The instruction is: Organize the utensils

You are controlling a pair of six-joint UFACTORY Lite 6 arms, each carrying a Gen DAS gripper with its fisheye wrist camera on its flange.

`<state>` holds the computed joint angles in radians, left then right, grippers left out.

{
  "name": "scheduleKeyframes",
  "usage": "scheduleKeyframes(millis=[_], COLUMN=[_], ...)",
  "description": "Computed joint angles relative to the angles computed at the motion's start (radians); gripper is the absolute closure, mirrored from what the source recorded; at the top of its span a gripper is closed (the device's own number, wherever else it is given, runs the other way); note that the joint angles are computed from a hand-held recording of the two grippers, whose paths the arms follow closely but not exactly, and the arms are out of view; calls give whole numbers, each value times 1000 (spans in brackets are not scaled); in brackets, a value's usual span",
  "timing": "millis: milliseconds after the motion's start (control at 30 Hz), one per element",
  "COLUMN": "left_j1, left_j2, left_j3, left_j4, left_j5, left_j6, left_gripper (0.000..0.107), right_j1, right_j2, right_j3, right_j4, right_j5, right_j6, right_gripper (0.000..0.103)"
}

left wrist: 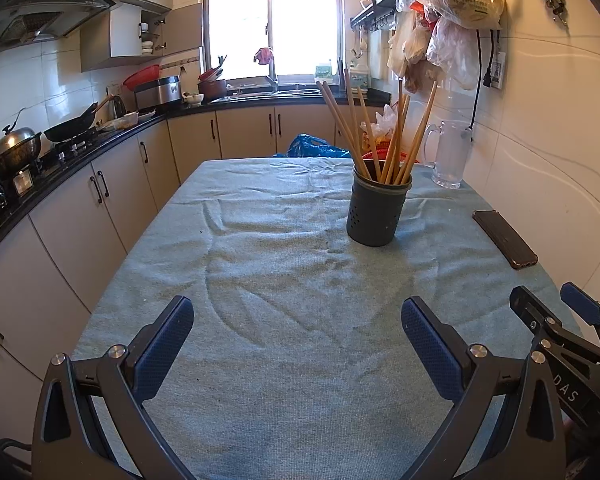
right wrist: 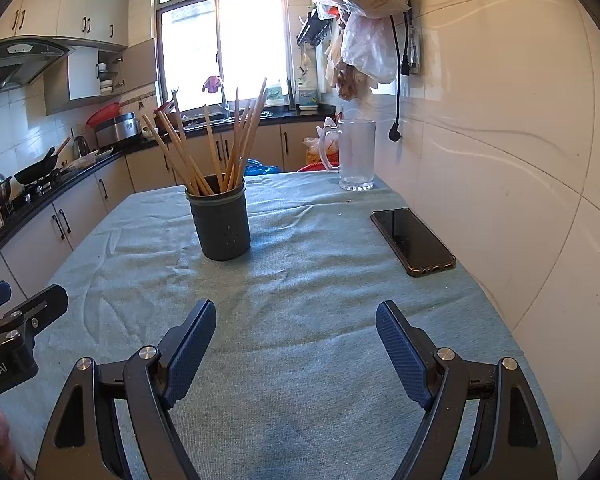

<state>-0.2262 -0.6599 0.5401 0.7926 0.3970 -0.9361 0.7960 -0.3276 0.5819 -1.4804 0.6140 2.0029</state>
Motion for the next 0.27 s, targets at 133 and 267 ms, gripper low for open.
scheduleKeyframes(millis=[133,267], left_j1=[4,25], left_j2=[8,23], left_j3=[-2,2], left_j4=[-8,-105], left_j5=[-6,-30], left_j6=[7,106], left_gripper=[4,4], right_j1=[4,1], right_j2=[5,20], right_j3=[1,9], right_j4=[6,4], right_j5=[0,-8], right_j6=[-4,-8], right_gripper=[17,17])
